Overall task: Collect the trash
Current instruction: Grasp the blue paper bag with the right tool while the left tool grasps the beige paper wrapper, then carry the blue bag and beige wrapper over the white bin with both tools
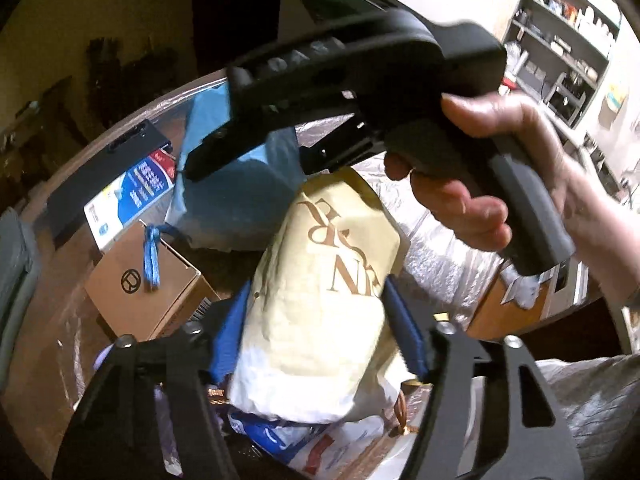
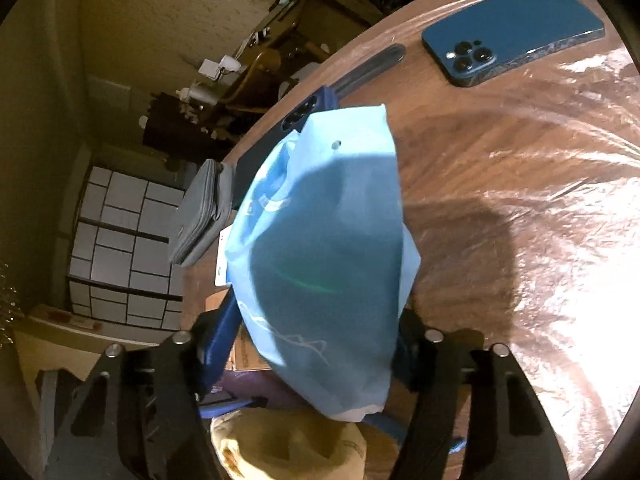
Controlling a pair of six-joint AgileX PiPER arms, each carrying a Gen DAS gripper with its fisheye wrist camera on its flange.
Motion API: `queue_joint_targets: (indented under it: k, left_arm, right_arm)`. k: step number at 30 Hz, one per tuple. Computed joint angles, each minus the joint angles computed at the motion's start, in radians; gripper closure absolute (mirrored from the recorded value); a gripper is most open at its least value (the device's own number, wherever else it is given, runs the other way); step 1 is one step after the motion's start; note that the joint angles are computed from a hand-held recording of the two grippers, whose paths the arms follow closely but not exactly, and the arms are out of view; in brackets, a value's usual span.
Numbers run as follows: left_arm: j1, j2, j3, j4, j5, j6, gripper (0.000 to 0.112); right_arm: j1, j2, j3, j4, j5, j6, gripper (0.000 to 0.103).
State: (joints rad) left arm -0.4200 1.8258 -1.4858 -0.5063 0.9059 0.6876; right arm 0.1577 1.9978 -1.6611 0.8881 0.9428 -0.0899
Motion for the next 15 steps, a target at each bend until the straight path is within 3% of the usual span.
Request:
queue_joint_targets:
  k: [4,15]
  left_arm:
    - [0.038,-0.011,0.012,-0.06,0.02,0.028,0.067]
    - [0.079,-0.065,0.069,-0.168,-0.007,0.063,0.074]
  right_arm:
    - [-0.002,-0.039,0.024,0.0,-0.028,-0.028,0.05]
    - [-0.009,-0.179,0.079,-0.116,-0.11,-0.02,0.05]
